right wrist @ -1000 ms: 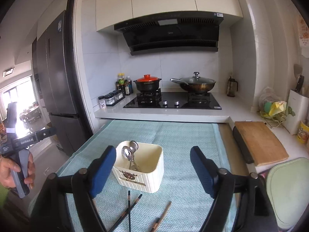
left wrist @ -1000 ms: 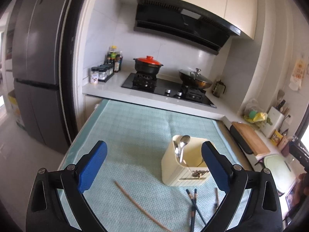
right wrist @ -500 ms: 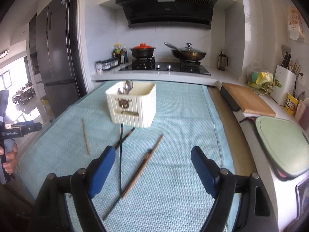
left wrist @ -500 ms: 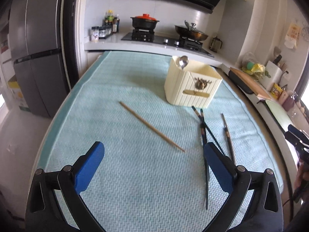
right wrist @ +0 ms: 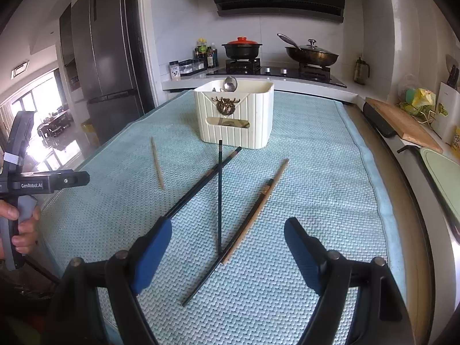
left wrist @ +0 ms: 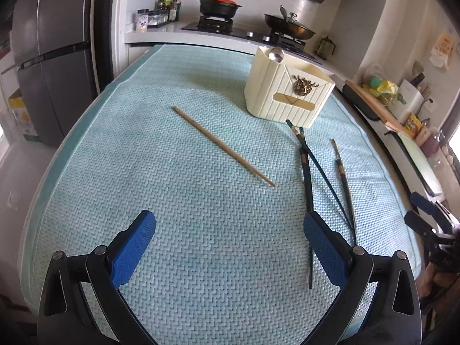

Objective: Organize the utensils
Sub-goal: 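Move both tools back toward the chopsticks lying on the towel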

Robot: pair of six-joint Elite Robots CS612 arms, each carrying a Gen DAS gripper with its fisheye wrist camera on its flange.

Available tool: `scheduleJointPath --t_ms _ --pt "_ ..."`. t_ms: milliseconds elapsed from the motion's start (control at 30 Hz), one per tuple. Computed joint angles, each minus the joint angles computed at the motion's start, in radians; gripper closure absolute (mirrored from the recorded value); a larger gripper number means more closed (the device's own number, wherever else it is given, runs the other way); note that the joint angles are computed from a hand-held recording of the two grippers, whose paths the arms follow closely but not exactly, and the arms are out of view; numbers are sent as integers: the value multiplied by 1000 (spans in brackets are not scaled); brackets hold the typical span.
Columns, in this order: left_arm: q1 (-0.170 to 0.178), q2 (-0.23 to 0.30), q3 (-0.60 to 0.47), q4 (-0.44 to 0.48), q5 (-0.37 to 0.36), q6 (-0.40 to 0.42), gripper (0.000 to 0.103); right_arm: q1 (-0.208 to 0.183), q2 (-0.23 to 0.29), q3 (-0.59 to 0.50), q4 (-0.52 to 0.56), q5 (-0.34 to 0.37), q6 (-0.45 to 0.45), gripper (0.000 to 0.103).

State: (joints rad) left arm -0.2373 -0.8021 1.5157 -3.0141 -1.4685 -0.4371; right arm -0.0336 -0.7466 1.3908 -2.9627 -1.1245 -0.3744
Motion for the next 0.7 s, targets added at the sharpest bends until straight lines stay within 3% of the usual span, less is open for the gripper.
scheduleJointPath --t_ms 200,400,533,700 --pt "5 18 -39 37 2 39 1 4 14 -33 78 15 -45 25" --pt "12 57 -109 67 -25 -31 1 18 48 -92 188 26 -82 38" --pt "11 101 -191 137 -5 -75 1 30 67 -127 208 21 -100 41" --pt "2 157 -293 236 40 -57 2 36 85 -164 242 11 -109 42"
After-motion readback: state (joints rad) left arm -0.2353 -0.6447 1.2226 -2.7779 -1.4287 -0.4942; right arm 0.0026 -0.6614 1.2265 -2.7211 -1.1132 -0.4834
